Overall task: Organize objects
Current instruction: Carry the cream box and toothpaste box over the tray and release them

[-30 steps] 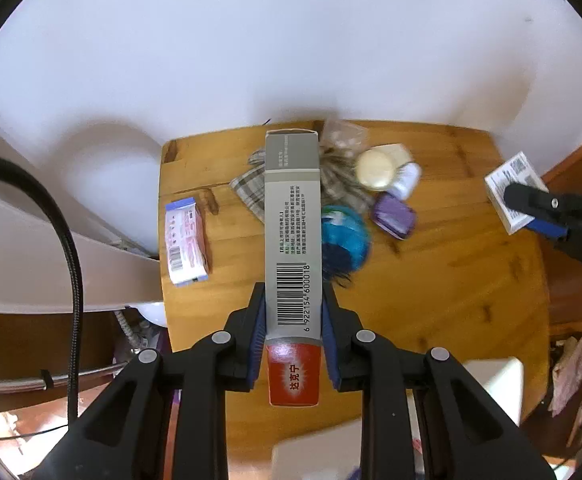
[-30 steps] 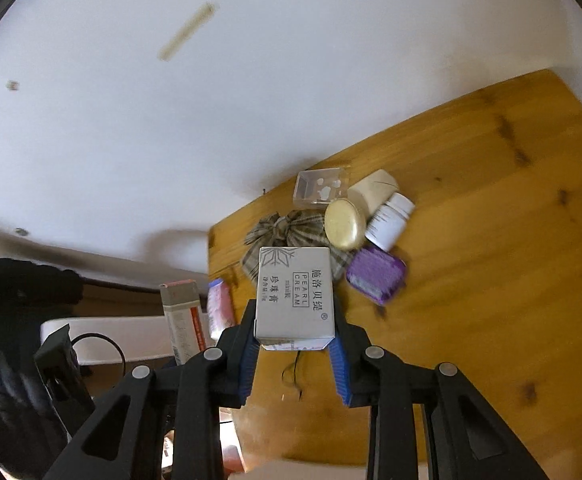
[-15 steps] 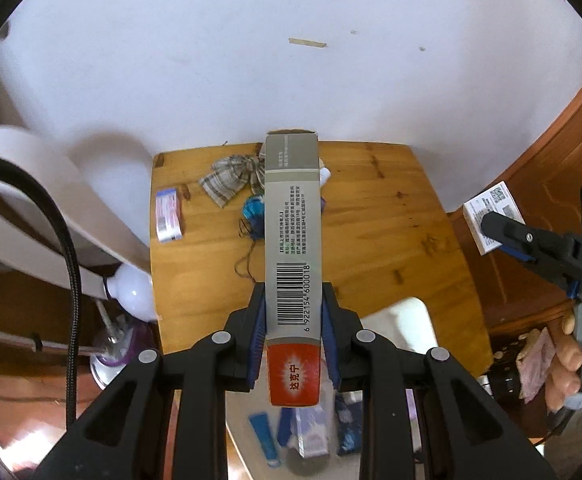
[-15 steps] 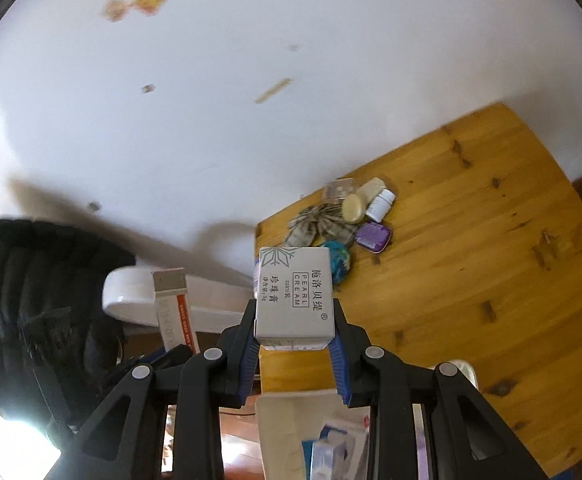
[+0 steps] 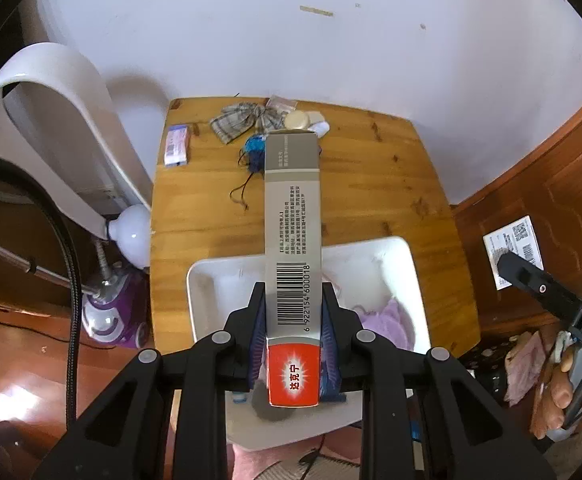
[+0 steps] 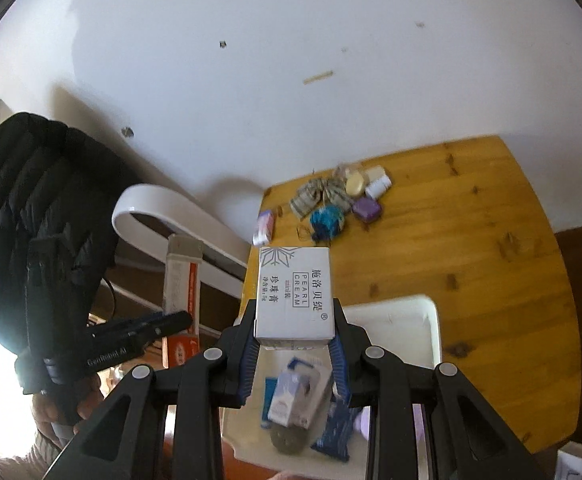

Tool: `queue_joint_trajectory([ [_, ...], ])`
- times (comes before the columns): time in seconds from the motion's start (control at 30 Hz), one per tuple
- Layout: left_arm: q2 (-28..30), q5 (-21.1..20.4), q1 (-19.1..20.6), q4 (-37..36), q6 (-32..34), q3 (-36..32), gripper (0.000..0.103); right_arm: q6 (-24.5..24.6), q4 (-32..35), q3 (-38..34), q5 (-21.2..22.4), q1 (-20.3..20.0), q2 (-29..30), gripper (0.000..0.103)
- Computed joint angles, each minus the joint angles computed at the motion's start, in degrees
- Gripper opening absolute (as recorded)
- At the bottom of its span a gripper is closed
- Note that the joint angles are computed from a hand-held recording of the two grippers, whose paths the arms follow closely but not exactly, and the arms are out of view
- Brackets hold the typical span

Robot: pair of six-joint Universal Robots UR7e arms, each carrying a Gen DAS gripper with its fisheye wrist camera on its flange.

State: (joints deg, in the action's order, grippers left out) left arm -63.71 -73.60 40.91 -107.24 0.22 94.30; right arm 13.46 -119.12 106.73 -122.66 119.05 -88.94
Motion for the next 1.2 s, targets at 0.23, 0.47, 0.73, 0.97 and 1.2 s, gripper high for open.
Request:
queue_joint_trajectory([
  [0.23, -3.4, 0.3, -0.6, 2.2, -1.3, 4.3, 0.027, 2.4, 5.0, 3.2, -0.6, 0.8, -3.7, 0.032],
  [0.47, -4.9, -0.5, -1.2, 3.5, -1.7, 7.7, 0.027, 3.9, 8.2, 4.7, -1.3, 1.6, -5.4, 0.032],
  [0.73, -5.8, -0.2, -2.5, 2.7, -1.0, 11.1, 0.027, 5.5, 11.4, 4.9, -2.5, 0.6, -5.9, 0.032],
  [0.97, -5.0, -1.9, -2.9, 2.4, 0.1, 12.7, 0.027, 6.4, 13.6, 5.1, -3.8, -1.1, -5.3, 0.032],
  [1.2, -3.5, -2.1, -2.9, 3.5, 1.6, 13.9, 0.027, 6.2, 13.4, 5.9, -6.9, -2.8, -3.9, 0.032],
])
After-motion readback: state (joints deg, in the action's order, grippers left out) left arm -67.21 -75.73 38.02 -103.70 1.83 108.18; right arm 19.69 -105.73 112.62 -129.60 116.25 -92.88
